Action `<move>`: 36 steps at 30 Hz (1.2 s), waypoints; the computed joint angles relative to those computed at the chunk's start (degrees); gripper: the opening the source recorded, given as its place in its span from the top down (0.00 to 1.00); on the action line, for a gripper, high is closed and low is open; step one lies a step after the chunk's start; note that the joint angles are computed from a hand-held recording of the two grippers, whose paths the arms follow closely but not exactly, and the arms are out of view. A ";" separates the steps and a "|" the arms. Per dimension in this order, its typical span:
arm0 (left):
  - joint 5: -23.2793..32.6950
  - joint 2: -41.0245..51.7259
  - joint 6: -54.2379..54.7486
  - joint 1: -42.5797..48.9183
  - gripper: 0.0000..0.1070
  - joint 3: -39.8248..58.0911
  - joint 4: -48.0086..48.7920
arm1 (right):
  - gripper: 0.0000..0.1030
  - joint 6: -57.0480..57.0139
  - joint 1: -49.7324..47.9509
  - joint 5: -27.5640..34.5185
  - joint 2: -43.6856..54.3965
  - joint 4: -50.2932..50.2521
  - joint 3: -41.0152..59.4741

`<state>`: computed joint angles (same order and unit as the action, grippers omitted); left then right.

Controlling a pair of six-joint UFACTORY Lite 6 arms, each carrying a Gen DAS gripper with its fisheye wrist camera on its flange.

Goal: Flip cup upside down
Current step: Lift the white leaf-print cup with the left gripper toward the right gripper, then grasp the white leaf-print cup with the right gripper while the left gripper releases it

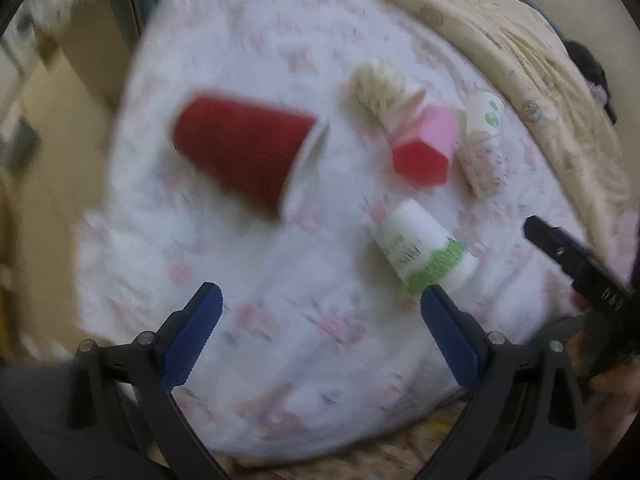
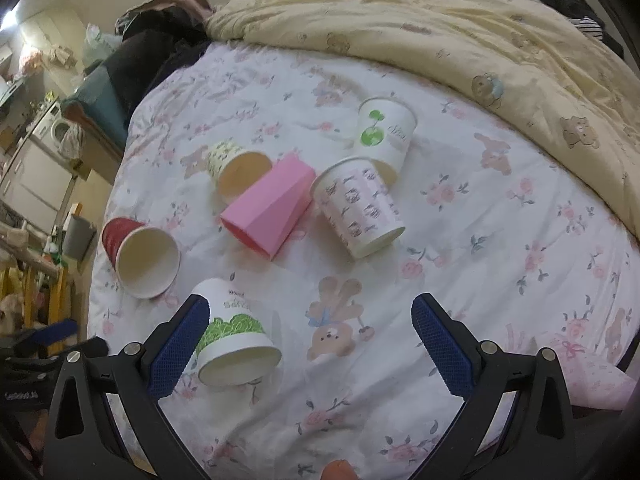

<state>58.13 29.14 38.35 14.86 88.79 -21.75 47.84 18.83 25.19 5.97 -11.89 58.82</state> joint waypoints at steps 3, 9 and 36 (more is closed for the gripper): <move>1.21 2.27 -1.20 0.48 0.09 2.28 -0.30 | 0.00 -9.94 -0.62 -0.99 0.07 10.41 -0.23; -0.35 1.87 -1.64 0.94 0.09 4.44 -0.78 | 0.00 -21.02 0.60 5.62 5.80 18.75 6.87; -0.58 7.11 -8.21 2.64 0.09 9.96 5.01 | 0.38 -32.96 3.81 41.91 61.21 26.54 72.60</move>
<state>57.55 36.24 30.14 17.50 98.75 -16.74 14.88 22.63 67.10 67.18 14.65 131.42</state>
